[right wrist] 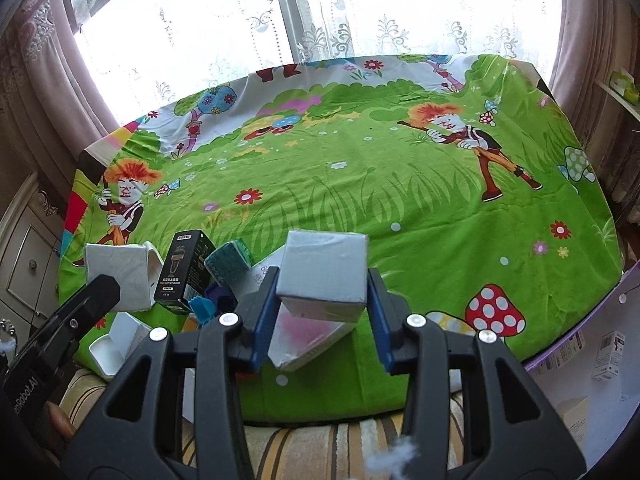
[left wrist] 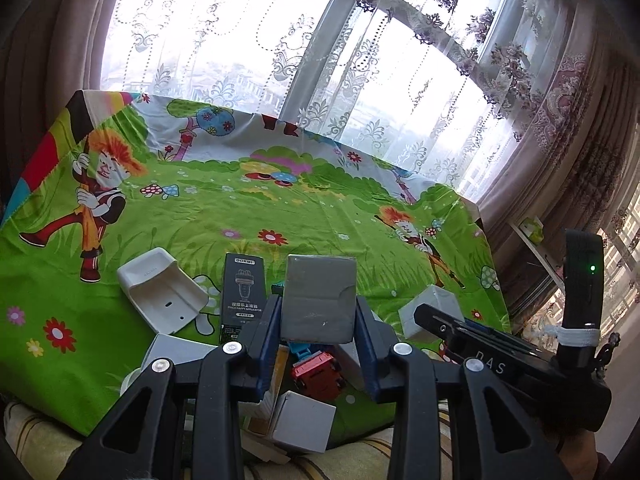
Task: Organize rigid objects
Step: 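Grasp a white cube box with the right gripper while the left holds its box, then carry both boxes to the purple box and release them inside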
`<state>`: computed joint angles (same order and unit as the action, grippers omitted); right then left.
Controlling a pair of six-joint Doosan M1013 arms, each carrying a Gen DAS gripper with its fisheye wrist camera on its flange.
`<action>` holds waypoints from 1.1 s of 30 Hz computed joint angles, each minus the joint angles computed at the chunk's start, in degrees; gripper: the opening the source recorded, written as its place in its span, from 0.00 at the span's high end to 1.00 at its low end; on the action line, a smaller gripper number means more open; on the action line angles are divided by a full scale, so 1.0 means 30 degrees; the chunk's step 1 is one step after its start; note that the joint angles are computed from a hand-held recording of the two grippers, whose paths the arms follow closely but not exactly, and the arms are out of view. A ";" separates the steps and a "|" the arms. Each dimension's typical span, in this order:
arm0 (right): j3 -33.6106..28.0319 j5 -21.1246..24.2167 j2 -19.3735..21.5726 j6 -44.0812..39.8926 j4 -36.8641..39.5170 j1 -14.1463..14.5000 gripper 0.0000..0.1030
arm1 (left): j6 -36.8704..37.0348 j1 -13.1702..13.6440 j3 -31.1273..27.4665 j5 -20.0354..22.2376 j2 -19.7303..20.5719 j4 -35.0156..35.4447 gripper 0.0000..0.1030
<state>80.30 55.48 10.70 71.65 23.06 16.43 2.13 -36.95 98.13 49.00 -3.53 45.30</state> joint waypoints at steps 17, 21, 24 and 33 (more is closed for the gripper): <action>0.0907 0.1425 -0.1166 -0.1982 0.2101 -0.2494 0.55 | 0.2292 -0.1518 -0.1665 -0.0338 0.1197 -0.2459 0.65; 0.1117 0.1659 -0.1331 -0.2193 0.2353 -0.3212 0.55 | 0.3400 -0.1800 -0.2195 -0.0579 0.1649 -0.3395 0.65; 0.1224 0.1809 -0.1442 -0.2418 0.2495 -0.3776 0.55 | 0.4156 -0.1928 -0.2557 -0.0786 0.1918 -0.4153 0.65; 0.1479 0.1913 -0.1613 -0.2808 0.2169 -0.5298 0.55 | 0.7370 -0.1907 -0.3575 -0.2045 0.2907 -0.8386 0.65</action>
<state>84.74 61.22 5.86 63.23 29.57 0.53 24.24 -42.67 87.40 42.86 5.19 20.15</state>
